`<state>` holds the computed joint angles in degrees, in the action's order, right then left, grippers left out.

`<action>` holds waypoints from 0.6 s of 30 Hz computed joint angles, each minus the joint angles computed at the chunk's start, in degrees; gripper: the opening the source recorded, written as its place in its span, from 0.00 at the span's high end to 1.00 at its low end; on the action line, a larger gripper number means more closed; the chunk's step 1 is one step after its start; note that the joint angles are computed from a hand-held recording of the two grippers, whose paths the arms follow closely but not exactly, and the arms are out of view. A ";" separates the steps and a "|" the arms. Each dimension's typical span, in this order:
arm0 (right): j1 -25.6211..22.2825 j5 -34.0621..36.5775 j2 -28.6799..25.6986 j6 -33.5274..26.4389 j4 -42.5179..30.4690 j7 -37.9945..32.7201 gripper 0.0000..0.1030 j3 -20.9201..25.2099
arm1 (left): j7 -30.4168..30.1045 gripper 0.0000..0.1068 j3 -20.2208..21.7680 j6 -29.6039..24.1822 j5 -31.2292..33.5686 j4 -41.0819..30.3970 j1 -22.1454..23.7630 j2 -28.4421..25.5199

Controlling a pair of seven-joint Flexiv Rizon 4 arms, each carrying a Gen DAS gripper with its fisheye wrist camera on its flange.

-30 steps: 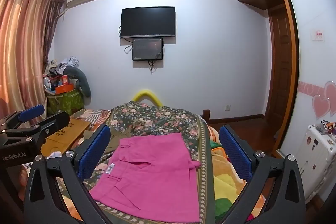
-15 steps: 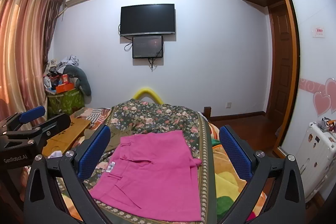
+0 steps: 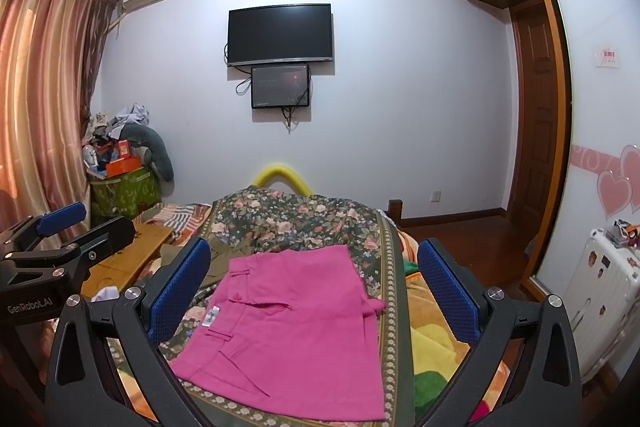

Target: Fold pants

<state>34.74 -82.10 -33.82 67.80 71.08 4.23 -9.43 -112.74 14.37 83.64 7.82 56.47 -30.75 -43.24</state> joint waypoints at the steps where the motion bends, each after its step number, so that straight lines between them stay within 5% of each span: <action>1: -0.04 -0.02 0.02 0.03 0.01 -0.07 0.00 0.00 | 0.01 0.04 -0.09 0.04 -0.01 0.06 0.03 0.02; 18: 0.02 0.46 -0.02 0.00 -0.15 -0.46 0.00 -0.03 | 0.22 0.04 -0.43 -0.48 0.24 -0.40 0.23 -0.11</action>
<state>34.76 -81.64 -33.84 67.80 70.93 3.77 -9.46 -112.53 13.94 83.16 8.06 56.07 -30.52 -43.35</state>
